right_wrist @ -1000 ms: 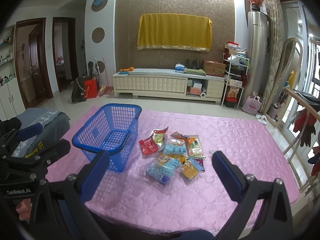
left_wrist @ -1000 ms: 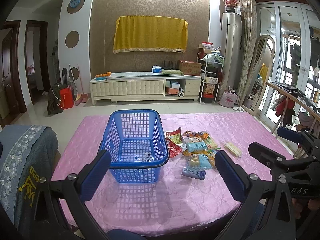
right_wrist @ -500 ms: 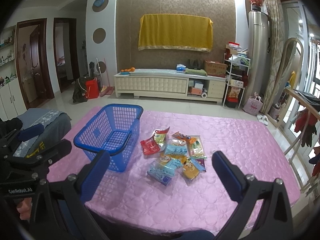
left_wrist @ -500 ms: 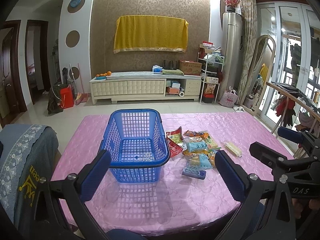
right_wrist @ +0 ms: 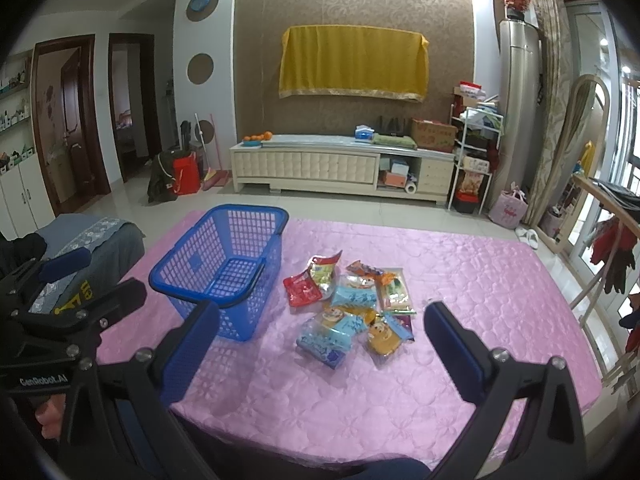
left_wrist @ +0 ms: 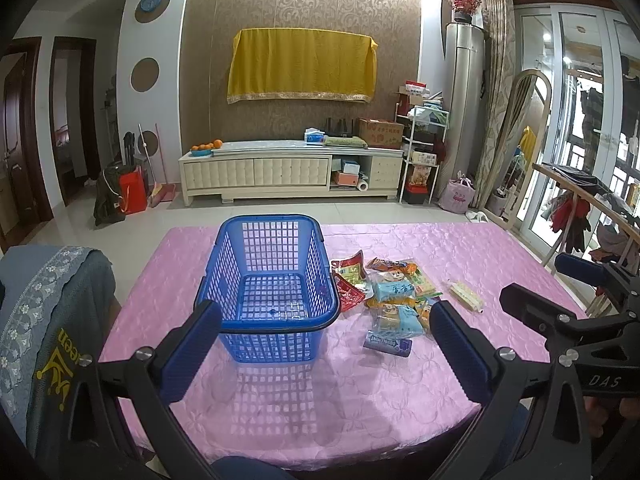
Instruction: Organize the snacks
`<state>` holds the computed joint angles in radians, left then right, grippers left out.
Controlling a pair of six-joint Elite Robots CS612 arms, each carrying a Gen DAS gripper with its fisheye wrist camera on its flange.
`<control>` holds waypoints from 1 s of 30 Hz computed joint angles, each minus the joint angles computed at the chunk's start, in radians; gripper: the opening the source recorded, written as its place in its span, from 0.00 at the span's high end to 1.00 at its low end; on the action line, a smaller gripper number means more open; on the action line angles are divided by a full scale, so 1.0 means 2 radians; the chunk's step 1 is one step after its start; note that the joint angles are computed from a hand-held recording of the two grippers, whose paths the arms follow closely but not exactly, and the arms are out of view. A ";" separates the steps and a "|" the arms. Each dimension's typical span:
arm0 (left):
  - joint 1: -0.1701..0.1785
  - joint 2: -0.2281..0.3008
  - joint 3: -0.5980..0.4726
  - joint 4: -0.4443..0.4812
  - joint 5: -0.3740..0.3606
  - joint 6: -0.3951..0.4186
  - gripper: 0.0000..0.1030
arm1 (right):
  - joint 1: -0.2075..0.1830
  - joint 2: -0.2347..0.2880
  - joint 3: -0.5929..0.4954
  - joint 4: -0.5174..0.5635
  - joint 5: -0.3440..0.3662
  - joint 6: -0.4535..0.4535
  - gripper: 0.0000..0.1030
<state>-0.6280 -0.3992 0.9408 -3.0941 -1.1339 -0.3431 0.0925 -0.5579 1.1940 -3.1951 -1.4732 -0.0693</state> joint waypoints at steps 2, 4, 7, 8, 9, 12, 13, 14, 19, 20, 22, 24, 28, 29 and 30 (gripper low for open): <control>0.000 0.000 0.000 0.000 0.000 -0.001 0.00 | 0.000 0.000 0.000 0.000 0.000 0.000 0.00; 0.000 0.000 0.000 0.000 -0.001 -0.001 0.00 | 0.000 0.000 0.000 0.000 0.000 0.001 0.00; 0.000 0.000 0.000 0.001 -0.001 -0.001 0.00 | 0.000 0.000 0.000 0.002 -0.001 -0.001 0.00; 0.000 0.000 0.000 0.001 0.000 0.000 0.00 | 0.000 0.000 0.000 0.003 -0.001 -0.001 0.00; 0.000 0.000 0.001 0.001 -0.001 -0.001 0.00 | 0.000 -0.001 0.000 0.003 -0.001 -0.001 0.00; 0.000 0.000 0.001 0.001 -0.001 -0.001 0.00 | 0.000 0.000 0.000 0.003 0.000 0.000 0.00; 0.000 0.000 0.001 0.001 -0.001 -0.001 0.00 | 0.000 0.000 0.000 0.003 0.000 0.000 0.00; 0.000 0.000 0.001 0.001 -0.001 -0.001 0.00 | 0.000 0.001 -0.001 0.003 0.001 0.000 0.00; 0.001 -0.002 0.003 0.003 -0.007 -0.003 0.00 | -0.002 -0.001 0.002 0.008 0.013 -0.004 0.00; 0.001 -0.002 0.003 0.002 -0.008 -0.004 0.00 | -0.002 -0.001 0.003 0.010 0.017 -0.006 0.00; 0.001 -0.002 0.003 0.006 -0.011 -0.006 0.00 | -0.005 -0.002 0.003 0.012 0.028 -0.008 0.00; 0.001 -0.001 -0.001 0.013 -0.012 -0.006 0.00 | -0.006 -0.002 0.002 0.012 0.031 -0.012 0.00; 0.002 0.005 -0.019 0.033 -0.018 -0.002 0.00 | -0.011 0.002 -0.008 0.015 0.040 -0.016 0.00; 0.002 0.007 -0.023 0.039 -0.023 -0.002 0.00 | -0.014 0.003 -0.010 0.015 0.047 -0.014 0.00; 0.003 0.009 -0.030 0.046 -0.030 -0.004 0.00 | -0.016 0.004 -0.011 0.014 0.052 -0.012 0.00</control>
<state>-0.6215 -0.3813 0.8815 -3.0026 -1.1942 -0.3502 0.0600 -0.5501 1.1715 -3.1674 -1.3688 -0.0939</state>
